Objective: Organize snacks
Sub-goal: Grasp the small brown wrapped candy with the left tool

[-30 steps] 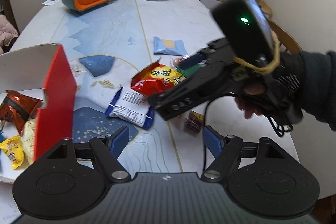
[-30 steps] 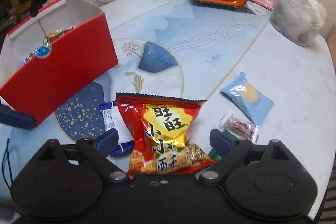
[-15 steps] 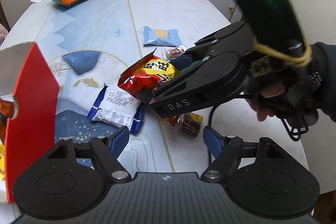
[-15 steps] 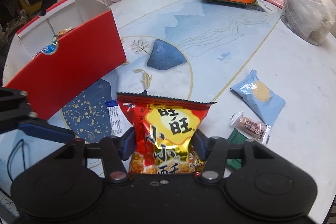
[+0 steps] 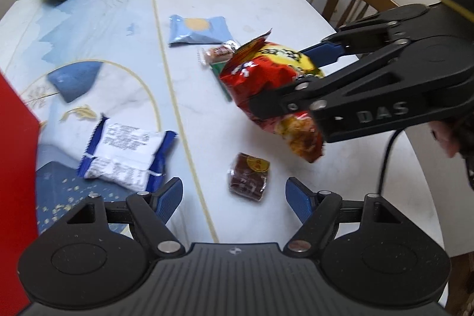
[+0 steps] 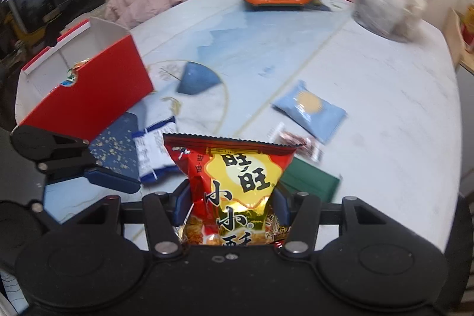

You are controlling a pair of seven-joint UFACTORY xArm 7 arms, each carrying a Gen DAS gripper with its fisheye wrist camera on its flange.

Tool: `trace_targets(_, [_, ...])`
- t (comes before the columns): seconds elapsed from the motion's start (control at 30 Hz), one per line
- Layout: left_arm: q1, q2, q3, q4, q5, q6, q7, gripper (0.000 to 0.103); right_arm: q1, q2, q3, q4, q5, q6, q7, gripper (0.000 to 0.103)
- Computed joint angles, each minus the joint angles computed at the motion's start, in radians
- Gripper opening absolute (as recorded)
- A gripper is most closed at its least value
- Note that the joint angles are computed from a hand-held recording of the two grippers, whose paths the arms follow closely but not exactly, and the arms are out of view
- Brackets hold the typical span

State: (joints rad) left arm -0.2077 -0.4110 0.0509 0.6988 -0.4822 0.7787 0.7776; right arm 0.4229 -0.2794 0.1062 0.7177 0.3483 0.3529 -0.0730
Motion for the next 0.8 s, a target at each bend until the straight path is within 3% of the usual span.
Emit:
trace_targets(0.07, [-0.011, 0.005, -0.007, -0.010, -0.003, -0.022, 0.018, 0.072, -0.004, -0.024, 0.000, -0.026, 0.000, -0.001, 0.013, 0.054])
trace_targets(0.23, [-0.032, 0.023, -0.022, -0.025, 0.000, -0.056, 0.050, 0.054, -0.008, -0.061, -0.001, -0.070, -0.014, 0.000, 0.044, 0.054])
trace_targets(0.3, [-0.042, 0.027, -0.021, -0.031, -0.007, -0.069, 0.071, 0.041, -0.010, -0.074, -0.001, -0.083, -0.021, 0.000, 0.060, 0.054])
trace_targets(0.4, [-0.053, 0.021, -0.021, -0.046, -0.014, -0.097, 0.096, 0.033, -0.014, -0.090, 0.000, -0.100, -0.034, 0.000, 0.084, 0.054])
trace_targets(0.6, [-0.051, 0.006, -0.014, -0.055, -0.022, -0.110, 0.095, 0.029, -0.031, -0.111, 0.019, -0.111, -0.083, 0.011, 0.154, 0.054])
trace_targets(0.8, [-0.033, -0.036, 0.021, -0.045, -0.032, -0.069, 0.073, 0.029, -0.050, -0.143, 0.057, -0.102, -0.148, 0.035, 0.260, 0.054])
